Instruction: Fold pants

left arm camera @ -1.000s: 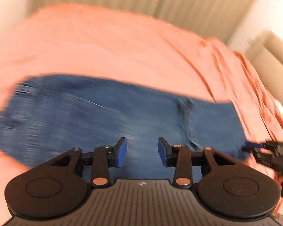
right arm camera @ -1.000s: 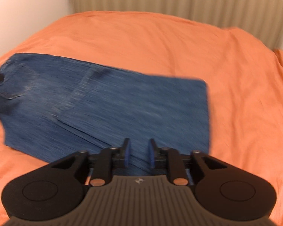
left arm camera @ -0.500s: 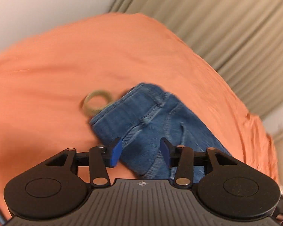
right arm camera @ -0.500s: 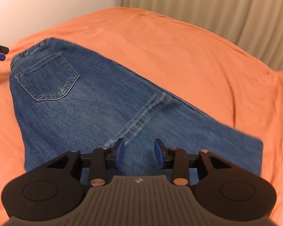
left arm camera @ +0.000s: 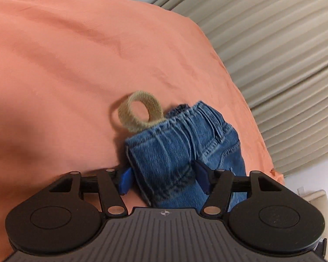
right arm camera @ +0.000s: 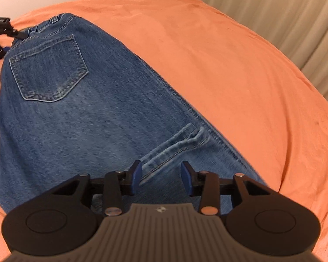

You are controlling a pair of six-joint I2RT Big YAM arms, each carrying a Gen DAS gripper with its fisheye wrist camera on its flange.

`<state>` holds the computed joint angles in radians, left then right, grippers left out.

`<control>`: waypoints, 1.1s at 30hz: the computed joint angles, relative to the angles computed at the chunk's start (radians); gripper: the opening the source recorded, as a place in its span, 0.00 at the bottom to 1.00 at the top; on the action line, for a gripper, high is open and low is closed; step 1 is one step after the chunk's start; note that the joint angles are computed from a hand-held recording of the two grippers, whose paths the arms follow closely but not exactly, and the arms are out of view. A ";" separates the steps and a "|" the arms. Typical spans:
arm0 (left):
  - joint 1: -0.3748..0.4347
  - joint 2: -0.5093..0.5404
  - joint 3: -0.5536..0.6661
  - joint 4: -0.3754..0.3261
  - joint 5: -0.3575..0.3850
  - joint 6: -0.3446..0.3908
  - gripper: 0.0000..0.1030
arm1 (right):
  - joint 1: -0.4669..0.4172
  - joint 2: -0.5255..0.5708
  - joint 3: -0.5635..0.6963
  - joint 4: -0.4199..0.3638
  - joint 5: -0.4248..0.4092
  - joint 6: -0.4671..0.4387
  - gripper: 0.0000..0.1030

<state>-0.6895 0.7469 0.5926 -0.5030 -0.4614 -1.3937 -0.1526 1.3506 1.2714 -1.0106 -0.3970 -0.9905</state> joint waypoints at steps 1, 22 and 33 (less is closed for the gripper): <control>0.010 0.006 -0.001 0.012 0.003 0.003 0.67 | 0.004 0.016 0.014 -0.003 0.004 -0.003 0.35; -0.110 0.089 0.244 -0.250 -0.203 0.060 0.22 | 0.060 0.065 0.070 -0.067 0.078 0.231 0.40; -0.396 0.454 0.715 -0.311 -0.481 0.452 0.21 | -0.202 -0.027 0.114 -0.294 -0.156 0.157 0.40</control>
